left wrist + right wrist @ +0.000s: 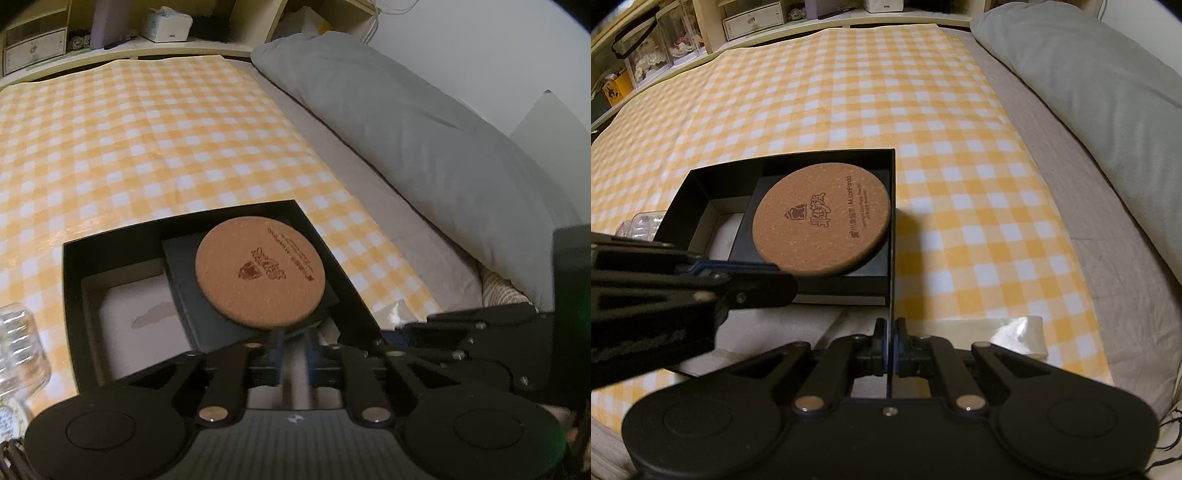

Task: Organize rigid objects
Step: 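Set the cork coaster on the black box lid and open the left gripper, then move the left gripper to the black coiled spring object and grasp it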

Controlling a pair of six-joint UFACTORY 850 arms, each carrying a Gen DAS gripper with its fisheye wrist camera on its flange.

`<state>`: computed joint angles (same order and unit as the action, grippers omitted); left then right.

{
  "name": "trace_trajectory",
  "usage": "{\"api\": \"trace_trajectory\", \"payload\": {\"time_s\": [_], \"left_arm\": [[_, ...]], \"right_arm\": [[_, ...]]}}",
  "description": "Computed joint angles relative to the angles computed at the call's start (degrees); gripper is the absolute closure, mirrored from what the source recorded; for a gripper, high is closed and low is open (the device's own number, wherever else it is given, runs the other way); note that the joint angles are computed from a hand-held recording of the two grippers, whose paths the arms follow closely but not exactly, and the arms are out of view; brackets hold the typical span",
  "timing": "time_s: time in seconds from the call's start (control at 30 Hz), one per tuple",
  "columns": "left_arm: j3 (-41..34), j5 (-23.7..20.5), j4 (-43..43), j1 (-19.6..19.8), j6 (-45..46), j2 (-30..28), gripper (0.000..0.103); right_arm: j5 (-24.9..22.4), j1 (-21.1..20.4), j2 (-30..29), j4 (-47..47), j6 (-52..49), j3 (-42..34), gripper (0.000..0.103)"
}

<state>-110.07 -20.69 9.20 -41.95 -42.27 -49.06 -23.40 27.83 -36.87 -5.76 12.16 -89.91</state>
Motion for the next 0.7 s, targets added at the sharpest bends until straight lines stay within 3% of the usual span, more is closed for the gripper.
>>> {"api": "trace_trajectory", "payload": {"time_s": [0.1, 0.17, 0.2, 0.23, 0.43, 0.7], "left_arm": [[3.68, 0.07, 9.96, -0.83, -10.10, 2.57, 0.058], [6.76, -0.23, 17.63, -1.27, -18.84, 4.73, 0.035], [8.26, -0.07, 21.42, -1.43, -23.07, 5.72, 0.018], [10.27, 0.75, 25.72, -1.61, -27.52, 7.04, 0.011], [17.24, 0.10, 41.83, -2.78, -43.20, 12.85, 0.002], [23.14, -7.95, 54.59, -4.70, -55.81, 18.75, 0.000]], "right_arm": [[0.01, 0.07, -0.03, -0.09, 0.22, -0.02, 0.099], [0.02, 0.11, -0.03, -0.19, 0.29, -0.02, 0.099], [0.05, 0.08, -0.03, -0.09, 0.20, -0.01, 0.099], [0.11, 0.18, -0.07, -0.38, 0.64, 0.00, 0.099], [0.07, 0.17, -0.09, -0.35, 0.67, -0.03, 0.099], [0.23, 0.21, -0.07, -0.38, 0.83, 0.02, 0.099]]}}
